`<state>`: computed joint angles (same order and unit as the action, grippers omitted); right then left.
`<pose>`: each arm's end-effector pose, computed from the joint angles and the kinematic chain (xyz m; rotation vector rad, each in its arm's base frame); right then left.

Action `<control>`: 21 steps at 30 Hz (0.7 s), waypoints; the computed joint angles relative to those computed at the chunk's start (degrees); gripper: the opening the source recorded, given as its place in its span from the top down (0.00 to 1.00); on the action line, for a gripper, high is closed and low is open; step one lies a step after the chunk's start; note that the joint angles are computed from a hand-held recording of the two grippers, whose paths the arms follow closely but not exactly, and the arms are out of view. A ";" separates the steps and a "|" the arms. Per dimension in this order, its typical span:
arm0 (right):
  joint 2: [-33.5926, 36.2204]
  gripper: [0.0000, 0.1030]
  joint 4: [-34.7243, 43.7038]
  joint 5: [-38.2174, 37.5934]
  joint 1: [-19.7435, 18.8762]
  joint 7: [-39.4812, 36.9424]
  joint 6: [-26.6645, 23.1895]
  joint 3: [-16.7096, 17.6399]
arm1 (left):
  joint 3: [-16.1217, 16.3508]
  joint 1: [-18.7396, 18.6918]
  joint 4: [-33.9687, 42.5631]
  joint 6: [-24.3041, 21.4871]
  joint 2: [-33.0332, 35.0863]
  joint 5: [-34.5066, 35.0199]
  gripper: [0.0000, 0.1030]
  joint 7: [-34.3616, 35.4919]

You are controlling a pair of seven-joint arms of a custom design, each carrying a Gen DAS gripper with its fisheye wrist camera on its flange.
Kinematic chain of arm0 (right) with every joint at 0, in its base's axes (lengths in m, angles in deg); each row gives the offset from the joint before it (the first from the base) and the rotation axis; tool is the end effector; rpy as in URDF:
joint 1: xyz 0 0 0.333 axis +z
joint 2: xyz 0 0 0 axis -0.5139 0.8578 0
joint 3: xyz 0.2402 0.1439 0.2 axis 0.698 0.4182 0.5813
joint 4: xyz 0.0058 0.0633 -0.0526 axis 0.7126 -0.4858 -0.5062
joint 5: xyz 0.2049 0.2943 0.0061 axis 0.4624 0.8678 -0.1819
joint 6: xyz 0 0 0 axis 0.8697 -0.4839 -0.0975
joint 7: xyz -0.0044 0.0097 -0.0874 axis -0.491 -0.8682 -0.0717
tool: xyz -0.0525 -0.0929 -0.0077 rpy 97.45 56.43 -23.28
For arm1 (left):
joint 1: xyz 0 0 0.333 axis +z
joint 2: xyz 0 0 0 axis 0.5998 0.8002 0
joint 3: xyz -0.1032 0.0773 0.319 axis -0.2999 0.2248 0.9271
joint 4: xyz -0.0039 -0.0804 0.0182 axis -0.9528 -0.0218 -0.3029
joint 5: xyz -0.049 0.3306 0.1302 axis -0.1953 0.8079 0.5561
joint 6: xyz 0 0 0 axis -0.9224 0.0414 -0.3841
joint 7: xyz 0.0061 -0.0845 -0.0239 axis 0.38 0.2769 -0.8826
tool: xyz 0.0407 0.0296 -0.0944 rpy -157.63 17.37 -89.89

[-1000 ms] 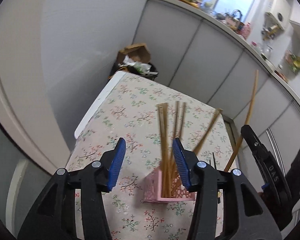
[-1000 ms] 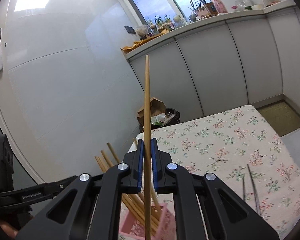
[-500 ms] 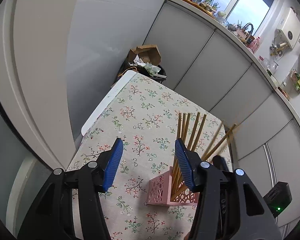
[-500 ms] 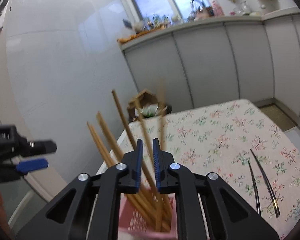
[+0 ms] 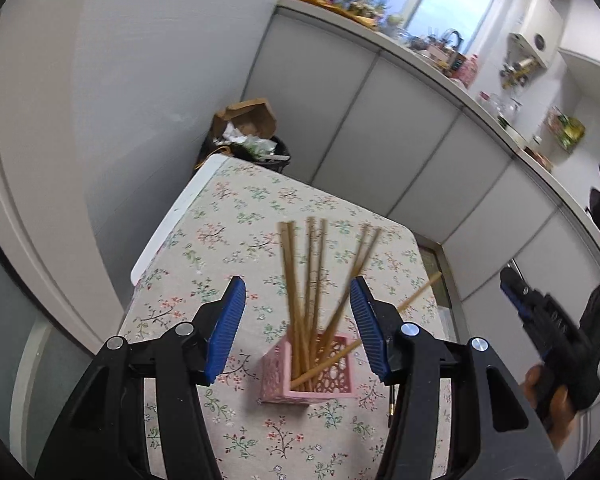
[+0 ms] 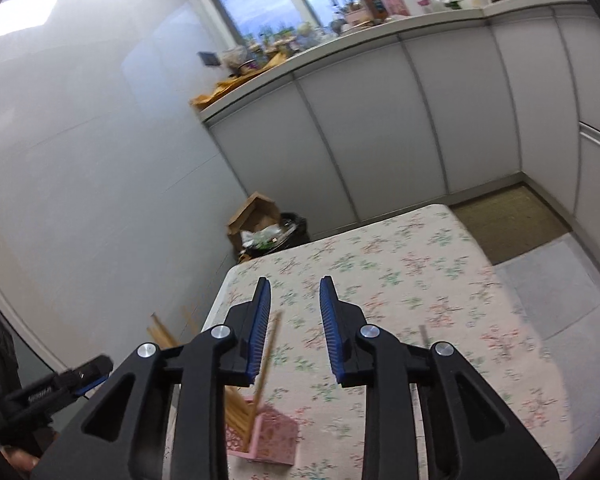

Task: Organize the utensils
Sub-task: 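Grasp a black chopstick with the left tool while the right tool grasps another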

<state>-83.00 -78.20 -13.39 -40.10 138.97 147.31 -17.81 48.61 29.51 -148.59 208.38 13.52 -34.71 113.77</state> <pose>0.3916 0.1513 0.6544 -0.8541 1.9340 -0.6990 0.5104 -0.1227 0.6848 -1.5680 2.2124 -1.2931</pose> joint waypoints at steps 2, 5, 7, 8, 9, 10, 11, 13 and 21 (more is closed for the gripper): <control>-3.27 0.73 -3.50 2.44 1.37 -0.96 -0.01 -3.46 | -0.63 -1.05 -1.10 0.64 -1.51 -0.31 0.50 2.52; -5.01 0.73 -5.83 7.47 4.22 -6.48 -3.67 -7.34 | -1.52 -2.92 -2.88 1.23 -3.24 0.75 0.50 4.65; -5.44 0.73 -6.53 11.15 6.40 -11.46 -7.33 -10.05 | -2.21 -4.35 -3.80 0.58 -3.91 1.90 0.50 5.07; -5.23 0.73 -6.56 13.73 8.16 -14.47 -9.35 -11.80 | -2.62 -5.05 -4.16 0.02 -4.03 2.57 0.50 4.91; -5.07 0.73 -6.73 16.13 9.58 -17.10 -10.92 -13.21 | -3.06 -5.74 -4.46 -0.65 -4.02 3.33 0.50 4.68; -4.97 0.73 -7.03 17.65 9.89 -18.47 -11.63 -13.64 | -3.42 -6.34 -4.80 -0.91 -4.04 3.93 0.50 4.52; -4.80 0.73 -7.30 19.51 10.47 -20.03 -12.74 -14.37 | -4.05 -7.01 -5.24 -0.92 -3.96 4.85 0.50 4.28; -3.99 0.73 -7.46 22.88 11.59 -23.61 -15.46 -15.67 | -5.10 -8.38 -6.25 -1.41 -3.85 6.52 0.50 4.00; -2.35 0.73 -9.44 29.68 11.24 -28.48 -20.90 -17.09 | -10.11 -12.08 -3.51 -5.83 5.22 17.90 0.50 -4.55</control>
